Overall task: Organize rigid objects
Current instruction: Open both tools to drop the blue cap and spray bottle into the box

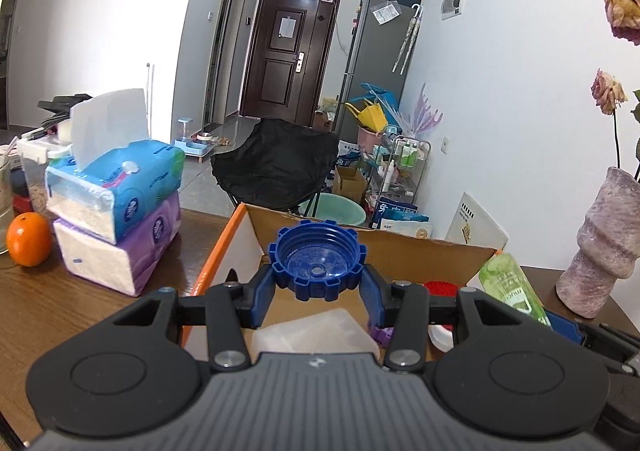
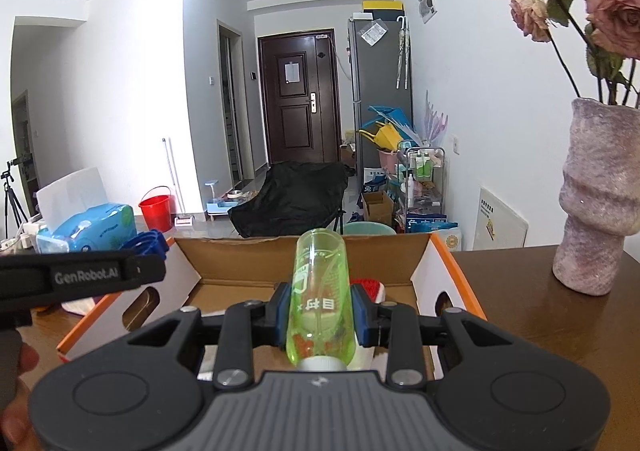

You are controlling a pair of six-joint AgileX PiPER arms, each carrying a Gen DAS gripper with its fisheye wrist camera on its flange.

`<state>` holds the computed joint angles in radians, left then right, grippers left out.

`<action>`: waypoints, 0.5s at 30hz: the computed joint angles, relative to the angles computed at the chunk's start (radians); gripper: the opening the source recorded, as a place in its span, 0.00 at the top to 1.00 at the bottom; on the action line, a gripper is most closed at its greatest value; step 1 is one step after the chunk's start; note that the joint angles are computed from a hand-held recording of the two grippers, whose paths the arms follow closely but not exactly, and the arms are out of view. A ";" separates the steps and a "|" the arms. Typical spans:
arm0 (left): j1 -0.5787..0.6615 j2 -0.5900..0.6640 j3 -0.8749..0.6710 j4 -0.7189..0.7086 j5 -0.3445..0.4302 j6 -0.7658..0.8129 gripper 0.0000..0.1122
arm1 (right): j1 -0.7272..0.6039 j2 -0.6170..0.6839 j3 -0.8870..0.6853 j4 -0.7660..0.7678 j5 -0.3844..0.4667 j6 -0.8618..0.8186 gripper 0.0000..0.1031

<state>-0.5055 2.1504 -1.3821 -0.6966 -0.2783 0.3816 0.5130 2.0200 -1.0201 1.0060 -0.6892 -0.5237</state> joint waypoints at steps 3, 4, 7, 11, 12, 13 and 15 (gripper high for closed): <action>0.000 0.028 -0.047 -0.072 0.017 0.079 0.58 | -0.021 0.013 -0.033 -0.015 0.024 -0.005 0.71; 0.001 0.035 -0.058 -0.089 0.020 0.098 0.58 | -0.028 0.018 -0.045 -0.017 0.031 -0.009 0.71; 0.005 0.054 -0.089 -0.102 0.036 0.132 0.58 | -0.045 0.036 -0.081 -0.014 0.042 -0.030 0.71; 0.004 0.072 -0.122 -0.270 0.055 0.317 0.56 | -0.078 0.059 -0.124 0.007 0.097 -0.074 0.70; 0.003 0.074 -0.129 -0.346 0.062 0.398 0.51 | -0.086 0.060 -0.126 0.013 0.112 -0.072 0.70; 0.001 0.075 -0.132 -0.413 0.059 0.467 0.46 | -0.088 0.059 -0.122 0.015 0.108 -0.066 0.65; 0.000 0.071 -0.125 -0.438 0.044 0.492 0.31 | -0.084 0.057 -0.118 0.061 0.083 -0.106 0.33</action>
<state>-0.5051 2.2214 -1.5075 -1.1345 -0.2341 0.8731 0.4291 2.0767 -1.1380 1.0670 -0.6063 -0.6297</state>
